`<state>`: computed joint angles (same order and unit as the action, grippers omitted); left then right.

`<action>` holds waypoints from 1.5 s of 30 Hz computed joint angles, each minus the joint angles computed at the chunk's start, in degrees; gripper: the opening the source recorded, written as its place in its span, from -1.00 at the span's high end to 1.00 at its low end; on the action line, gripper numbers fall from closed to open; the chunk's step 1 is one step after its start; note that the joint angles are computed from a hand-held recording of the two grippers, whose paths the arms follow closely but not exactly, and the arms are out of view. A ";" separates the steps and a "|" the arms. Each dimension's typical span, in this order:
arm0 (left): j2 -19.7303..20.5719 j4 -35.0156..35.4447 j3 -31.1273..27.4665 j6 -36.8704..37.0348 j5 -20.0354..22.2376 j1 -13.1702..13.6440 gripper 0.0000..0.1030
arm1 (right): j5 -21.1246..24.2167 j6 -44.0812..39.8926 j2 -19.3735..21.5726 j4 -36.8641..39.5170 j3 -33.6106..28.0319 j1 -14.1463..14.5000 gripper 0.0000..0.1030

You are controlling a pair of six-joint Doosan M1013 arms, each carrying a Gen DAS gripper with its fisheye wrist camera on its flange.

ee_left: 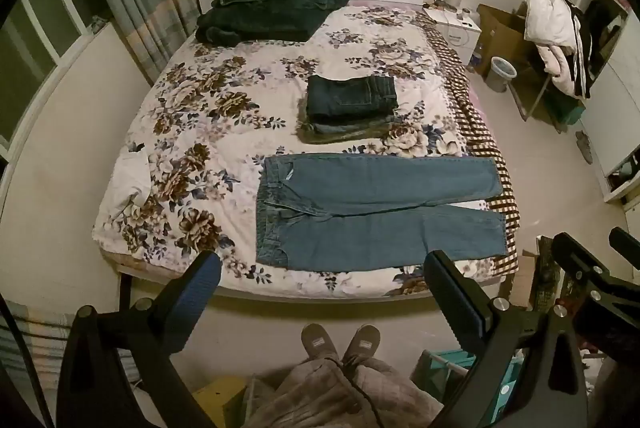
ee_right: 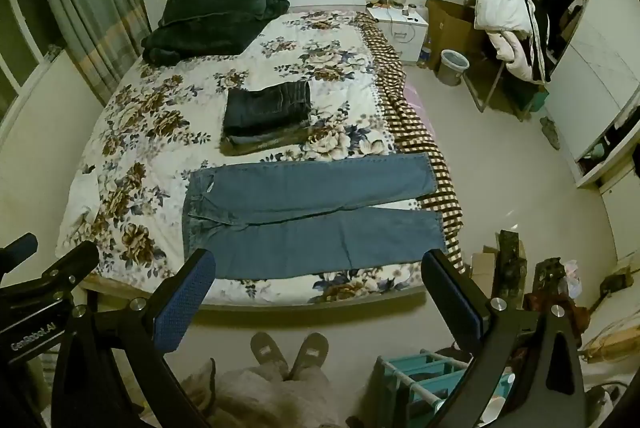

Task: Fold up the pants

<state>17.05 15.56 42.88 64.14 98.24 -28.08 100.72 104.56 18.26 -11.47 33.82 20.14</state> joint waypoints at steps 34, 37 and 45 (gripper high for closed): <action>1.27 0.20 -3.15 -0.47 0.37 -0.55 -1.00 | 1.72 -2.13 -0.56 -0.77 -0.55 0.22 -1.00; 2.91 0.57 -6.82 -0.31 2.26 -1.12 -1.00 | 1.51 -2.21 -0.78 -0.88 -0.27 0.20 -1.00; 4.36 0.87 -9.54 -0.38 3.29 -1.57 -1.00 | 1.72 -2.60 -0.63 -0.87 -0.87 0.01 -1.00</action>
<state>21.41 16.43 33.35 63.76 101.53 -29.65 102.44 101.96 17.62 -12.33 32.94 20.15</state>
